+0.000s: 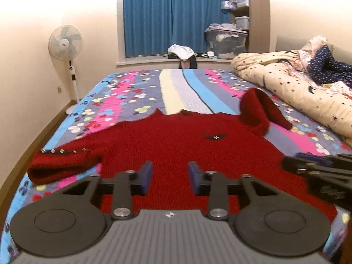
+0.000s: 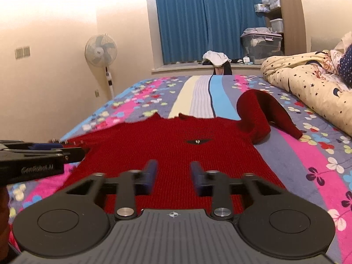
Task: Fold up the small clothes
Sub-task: 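Move the left tool to the studded sleeve cuff and grasp it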
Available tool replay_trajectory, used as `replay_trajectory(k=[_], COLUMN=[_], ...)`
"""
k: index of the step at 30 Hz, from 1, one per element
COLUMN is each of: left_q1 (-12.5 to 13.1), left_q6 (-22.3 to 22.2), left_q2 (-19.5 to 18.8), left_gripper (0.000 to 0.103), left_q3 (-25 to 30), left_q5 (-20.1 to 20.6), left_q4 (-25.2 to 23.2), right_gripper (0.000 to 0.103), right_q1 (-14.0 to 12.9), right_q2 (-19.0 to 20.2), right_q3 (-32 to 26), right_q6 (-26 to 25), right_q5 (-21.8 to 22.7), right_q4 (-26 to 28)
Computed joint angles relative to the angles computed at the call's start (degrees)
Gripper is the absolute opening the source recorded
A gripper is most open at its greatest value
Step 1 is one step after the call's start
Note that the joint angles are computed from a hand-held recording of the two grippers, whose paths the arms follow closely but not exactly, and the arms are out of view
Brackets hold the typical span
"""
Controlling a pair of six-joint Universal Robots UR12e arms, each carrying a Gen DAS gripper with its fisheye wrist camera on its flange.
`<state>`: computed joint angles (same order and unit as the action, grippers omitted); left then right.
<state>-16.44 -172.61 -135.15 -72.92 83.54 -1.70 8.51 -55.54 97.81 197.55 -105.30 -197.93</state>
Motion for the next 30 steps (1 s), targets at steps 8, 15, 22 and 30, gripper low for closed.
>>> replay_trajectory(k=[8,15,22,30], left_q1=[3.78,6.48,6.41,5.93], left_q6=[-4.91,-10.06,-6.05,-5.46], left_q2=[-9.05,-16.04,-18.63,-20.81], left_gripper=[0.036,0.037,0.047,0.06], left_q3=[18.64,31.61,35.99,39.88], left_q5=[6.86,11.63,14.25,15.12], left_q4=[-15.21,-28.62,-32.64,-34.78], right_gripper=[0.034,0.036,0.036,0.036], right_q1=[-3.56,-5.53,-5.73,-5.2], right_q2=[0.52,6.52,11.28,14.02], right_q3=[-5.6,-18.99,-24.57,-28.82], right_q6=[0.23,-6.85,-3.57,-5.13], right_q5=[8.01,13.92,13.44,12.67], right_q4=[2.24,8.11,13.22,15.21])
